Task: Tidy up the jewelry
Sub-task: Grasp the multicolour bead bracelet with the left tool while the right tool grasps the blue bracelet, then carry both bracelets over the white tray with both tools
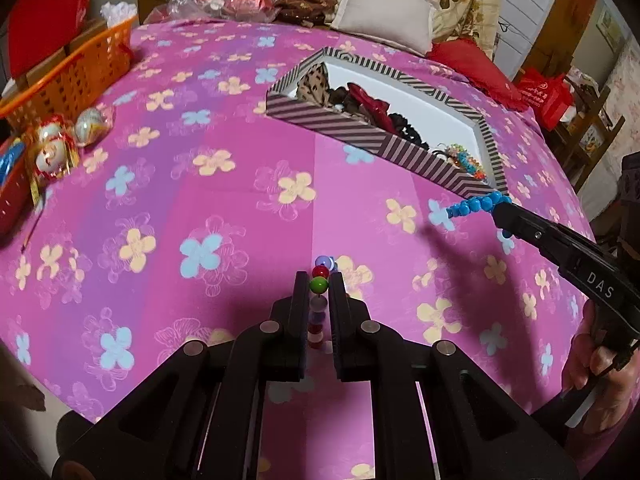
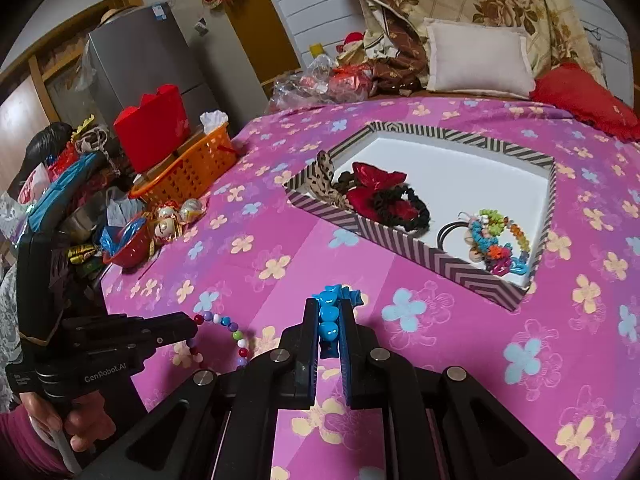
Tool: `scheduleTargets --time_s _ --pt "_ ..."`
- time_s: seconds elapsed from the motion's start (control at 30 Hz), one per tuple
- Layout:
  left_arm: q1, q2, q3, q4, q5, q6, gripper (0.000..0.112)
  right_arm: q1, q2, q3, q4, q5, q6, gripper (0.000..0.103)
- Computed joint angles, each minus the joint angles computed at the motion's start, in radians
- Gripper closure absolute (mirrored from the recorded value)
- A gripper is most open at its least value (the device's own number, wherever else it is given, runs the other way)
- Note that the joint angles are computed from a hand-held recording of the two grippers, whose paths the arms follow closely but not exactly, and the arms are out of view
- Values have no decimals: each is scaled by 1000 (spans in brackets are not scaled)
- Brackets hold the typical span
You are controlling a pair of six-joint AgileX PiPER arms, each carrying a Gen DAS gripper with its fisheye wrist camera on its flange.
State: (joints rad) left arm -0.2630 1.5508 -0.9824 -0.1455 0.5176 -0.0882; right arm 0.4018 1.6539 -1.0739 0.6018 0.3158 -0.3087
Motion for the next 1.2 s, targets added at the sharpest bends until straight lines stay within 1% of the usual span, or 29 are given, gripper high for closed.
scheduleTargets --time_s 0.4,0.7,1.0,1.2 --pt "-65 -2 -72 130 47 -138 104 -25 -48 18 -36 10 27 95" --pt "-130 30 -174 233 91 -235 104 -63 -71 25 -45 26 23 95" --pt "-182 105 -309 316 144 -311 104 -124 -78 36 1 35 -32 95" --pt "-208 174 -411 357 183 -333 104 -161 -67 23 21 45 -62 95"
